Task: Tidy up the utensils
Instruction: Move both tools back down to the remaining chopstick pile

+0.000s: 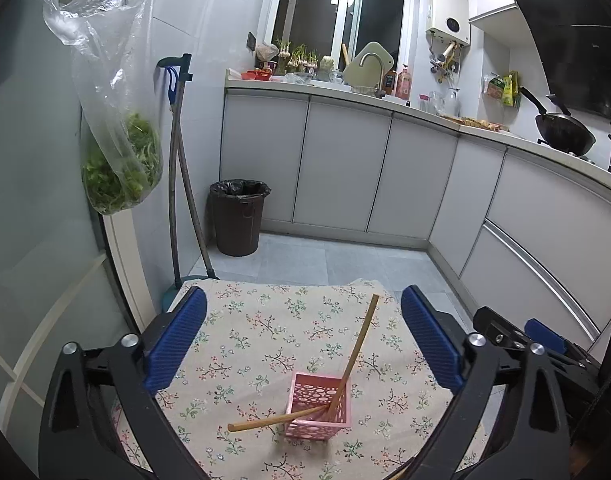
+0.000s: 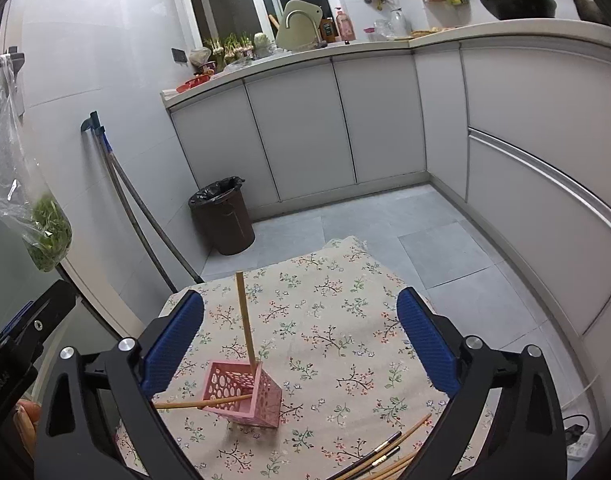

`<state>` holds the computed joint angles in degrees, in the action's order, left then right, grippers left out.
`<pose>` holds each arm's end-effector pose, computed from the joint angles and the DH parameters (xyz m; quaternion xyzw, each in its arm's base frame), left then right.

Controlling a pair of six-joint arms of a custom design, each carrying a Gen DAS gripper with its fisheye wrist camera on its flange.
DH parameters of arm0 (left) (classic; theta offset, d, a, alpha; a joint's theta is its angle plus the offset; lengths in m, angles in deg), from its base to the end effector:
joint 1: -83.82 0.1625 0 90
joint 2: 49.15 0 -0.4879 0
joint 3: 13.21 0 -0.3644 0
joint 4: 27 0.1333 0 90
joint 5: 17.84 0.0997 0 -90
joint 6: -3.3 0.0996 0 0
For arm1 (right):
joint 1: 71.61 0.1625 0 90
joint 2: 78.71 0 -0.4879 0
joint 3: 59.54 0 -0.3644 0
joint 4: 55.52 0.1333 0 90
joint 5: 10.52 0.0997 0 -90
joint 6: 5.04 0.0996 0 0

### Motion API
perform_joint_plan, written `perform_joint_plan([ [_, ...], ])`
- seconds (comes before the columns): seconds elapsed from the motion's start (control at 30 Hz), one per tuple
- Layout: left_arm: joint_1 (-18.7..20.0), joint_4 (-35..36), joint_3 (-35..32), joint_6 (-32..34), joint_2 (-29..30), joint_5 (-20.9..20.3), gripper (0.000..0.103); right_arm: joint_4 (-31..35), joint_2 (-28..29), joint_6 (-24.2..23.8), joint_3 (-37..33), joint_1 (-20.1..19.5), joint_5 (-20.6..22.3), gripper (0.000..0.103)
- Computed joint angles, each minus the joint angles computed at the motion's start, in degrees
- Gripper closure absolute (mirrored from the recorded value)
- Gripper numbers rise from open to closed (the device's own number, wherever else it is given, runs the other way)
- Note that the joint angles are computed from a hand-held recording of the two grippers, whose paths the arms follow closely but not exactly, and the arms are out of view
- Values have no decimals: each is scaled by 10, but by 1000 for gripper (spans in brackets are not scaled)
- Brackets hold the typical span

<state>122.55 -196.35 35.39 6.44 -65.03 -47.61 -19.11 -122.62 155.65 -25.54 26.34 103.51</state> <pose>-0.5492 -0.7222 0.1375 0.1866 0.7973 -0.5005 0.2811 0.1952 -0.7274 0.4338 0.0895 -0.8341 0.4946 0.2271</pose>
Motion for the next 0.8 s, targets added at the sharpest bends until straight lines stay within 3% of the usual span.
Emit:
perform_joint_plan([
  [0.33,-3,32,-19,-5,15,-5,7,49,-2,25,-22,-16,-18,7],
  [0.53,-2,77,-41,-21,27,-25,7,24,-44,46,40,-33,-18,7],
  [0.67,1,159,-69,-35,41,-63,7,23,-88,113,103,-64,-12,7],
  [0.8,5,332,-149,-55,79,-119,7,42,-125,202,156,-109,-5,7],
])
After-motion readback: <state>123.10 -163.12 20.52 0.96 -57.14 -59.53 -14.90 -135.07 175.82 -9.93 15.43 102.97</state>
